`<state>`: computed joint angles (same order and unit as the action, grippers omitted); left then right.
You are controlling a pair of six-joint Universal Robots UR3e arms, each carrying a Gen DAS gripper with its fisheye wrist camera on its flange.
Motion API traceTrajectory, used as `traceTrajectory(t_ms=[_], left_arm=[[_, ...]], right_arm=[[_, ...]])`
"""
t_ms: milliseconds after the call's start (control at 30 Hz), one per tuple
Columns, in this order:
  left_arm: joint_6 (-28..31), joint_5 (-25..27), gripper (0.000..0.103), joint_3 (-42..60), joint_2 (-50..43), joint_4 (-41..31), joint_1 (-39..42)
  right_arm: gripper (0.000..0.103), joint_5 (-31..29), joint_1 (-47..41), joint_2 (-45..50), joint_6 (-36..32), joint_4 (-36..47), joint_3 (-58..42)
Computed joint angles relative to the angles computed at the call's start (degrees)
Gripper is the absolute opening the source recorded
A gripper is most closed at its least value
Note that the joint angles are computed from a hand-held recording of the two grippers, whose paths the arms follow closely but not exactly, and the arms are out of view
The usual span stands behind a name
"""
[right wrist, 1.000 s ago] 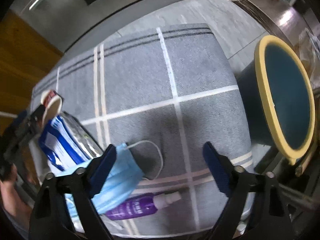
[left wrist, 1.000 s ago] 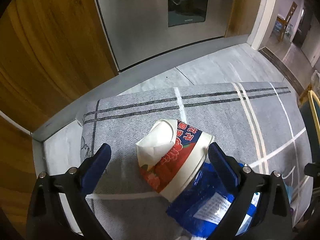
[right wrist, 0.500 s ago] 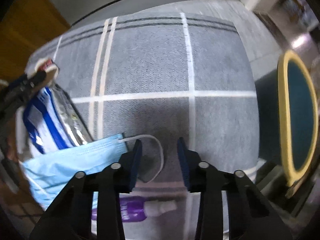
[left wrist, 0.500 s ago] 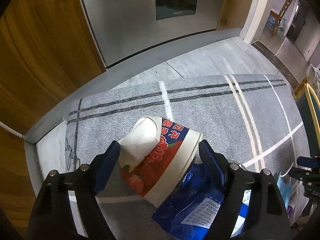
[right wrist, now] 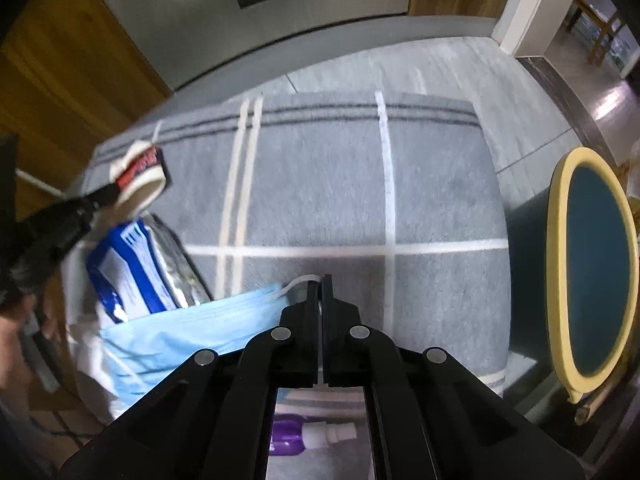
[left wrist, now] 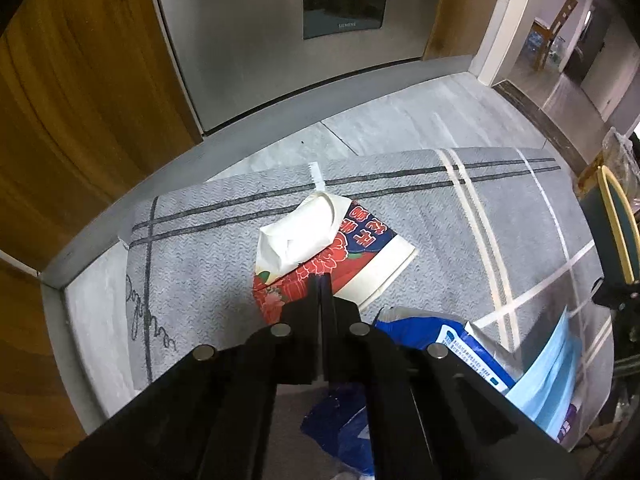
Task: Collect trash
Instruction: 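Grasp the red-and-white paper cup with the left tool while the right tool grasps the blue mask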
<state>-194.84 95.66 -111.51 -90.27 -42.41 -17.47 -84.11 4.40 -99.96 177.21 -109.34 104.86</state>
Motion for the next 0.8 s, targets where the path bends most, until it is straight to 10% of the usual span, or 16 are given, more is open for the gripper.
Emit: traceTrajectory(t_ms=[133,200,267,800], left_arm=[[-1.4,-0.7,0.003,-0.6,1.1,0.7,0.5],[-1.5,0.1,0.017,-0.9,1.4,2.1,0.4],[-2.0,1.2,0.056,-1.4,1.9,3.8,-0.3],[-0.9,3.7,0.08,4.6,-8.1,3.1,-3.6]], right_arm=[[0.002,0.5,-0.9,-1.1,0.8,1.2,-0.7],[0.002,0.9,-1.3,-0.8,1.3,1.5,-2.1],[0.002,3.0,-2.9,-1.5,1.0,2.0,-2.6],[0.002,10.3,-9.4,-5.4,-3.3,5.8,-3.7]])
